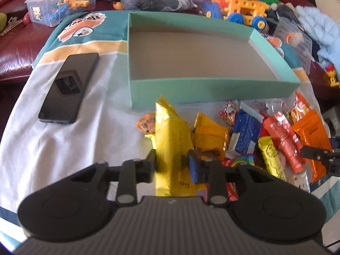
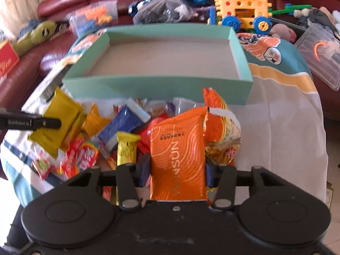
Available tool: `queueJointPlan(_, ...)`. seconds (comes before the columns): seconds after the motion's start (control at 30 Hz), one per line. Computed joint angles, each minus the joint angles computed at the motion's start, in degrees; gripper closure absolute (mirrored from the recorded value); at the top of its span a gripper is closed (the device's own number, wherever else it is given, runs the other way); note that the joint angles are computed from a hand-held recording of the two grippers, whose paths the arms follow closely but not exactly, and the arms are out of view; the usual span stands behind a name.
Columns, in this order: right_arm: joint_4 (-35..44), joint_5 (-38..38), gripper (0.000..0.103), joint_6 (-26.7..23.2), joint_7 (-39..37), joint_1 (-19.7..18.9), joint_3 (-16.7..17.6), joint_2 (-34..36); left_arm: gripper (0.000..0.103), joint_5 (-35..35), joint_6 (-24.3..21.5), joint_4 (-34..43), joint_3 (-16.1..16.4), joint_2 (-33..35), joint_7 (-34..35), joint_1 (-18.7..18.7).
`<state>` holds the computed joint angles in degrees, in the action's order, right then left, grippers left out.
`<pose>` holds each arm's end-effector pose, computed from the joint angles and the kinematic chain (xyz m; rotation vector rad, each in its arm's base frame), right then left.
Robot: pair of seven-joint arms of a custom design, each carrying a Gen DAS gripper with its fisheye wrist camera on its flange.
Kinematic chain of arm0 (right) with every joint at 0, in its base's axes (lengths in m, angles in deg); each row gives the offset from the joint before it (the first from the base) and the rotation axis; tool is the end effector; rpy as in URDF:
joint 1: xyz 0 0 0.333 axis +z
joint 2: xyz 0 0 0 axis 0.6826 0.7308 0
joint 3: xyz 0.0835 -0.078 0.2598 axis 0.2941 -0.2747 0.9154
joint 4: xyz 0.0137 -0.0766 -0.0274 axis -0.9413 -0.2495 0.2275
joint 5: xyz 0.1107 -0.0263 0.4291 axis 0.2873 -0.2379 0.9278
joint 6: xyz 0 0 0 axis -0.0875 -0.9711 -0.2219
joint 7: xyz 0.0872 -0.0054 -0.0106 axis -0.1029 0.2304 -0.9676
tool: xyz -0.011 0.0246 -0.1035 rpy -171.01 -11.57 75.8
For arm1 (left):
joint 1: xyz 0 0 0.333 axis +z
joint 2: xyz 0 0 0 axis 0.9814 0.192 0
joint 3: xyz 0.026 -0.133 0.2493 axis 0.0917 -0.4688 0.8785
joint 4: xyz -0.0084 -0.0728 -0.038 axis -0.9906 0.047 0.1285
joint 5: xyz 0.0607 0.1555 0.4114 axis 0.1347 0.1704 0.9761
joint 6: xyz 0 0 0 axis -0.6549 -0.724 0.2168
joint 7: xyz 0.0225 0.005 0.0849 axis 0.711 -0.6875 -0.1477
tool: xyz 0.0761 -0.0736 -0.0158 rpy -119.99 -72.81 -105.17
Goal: Organize snacks
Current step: 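Grasp the yellow WINSUN packet with the left tool while the right tool grasps the orange WINSUN packet, then carry both packets into the teal box and open both tools to release them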
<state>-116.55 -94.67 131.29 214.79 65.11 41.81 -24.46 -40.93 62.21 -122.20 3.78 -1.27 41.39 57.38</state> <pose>0.5566 0.3161 0.4669 -1.8589 1.8962 -0.4863 0.6555 -0.4022 0.4230 -1.7216 2.2555 -0.7460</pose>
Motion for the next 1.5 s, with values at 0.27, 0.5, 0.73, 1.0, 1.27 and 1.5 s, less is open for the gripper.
queueJointPlan(0.27, 0.3, -1.6, 0.033, -1.2, 3.4, 0.3, 0.0, 0.8, 0.030, 4.8, -3.5, 2.2, 1.3, 1.7, -1.9, -2.1)
queueJointPlan(0.5, 1.8, -4.6, 0.024, -3.1, 2.9, 1.2, 0.4, 1.5, 0.049, -0.5, -3.0, 3.2, -0.9, 3.2, 2.4, 0.5)
queueJointPlan(0.73, -0.5, -0.2, 0.029, -0.4, -2.4, 0.7, -0.3, 1.4, 0.045, -3.0, -2.5, 2.7, -0.8, 3.1, 4.0, 0.7)
queueJointPlan(1.0, -4.0, 2.7, 0.054, 3.1, -1.1, -0.2, -0.4, -1.6, 0.052, 0.4, -3.1, 2.2, 0.3, 2.0, 2.7, -0.7)
queueJointPlan(1.27, -7.2, 4.9, 0.054, 6.4, 1.4, -1.0, 0.5, -5.3, 0.053, -0.9, 0.2, -4.3, -0.3, -3.5, 1.3, 0.8)
queueJointPlan(1.5, -2.9, 3.5, 0.054, 7.9, 0.0, -2.1, 0.6, -4.3, 0.053, -0.7, 1.2, 0.3, -0.2, -2.5, 2.4, 1.3)
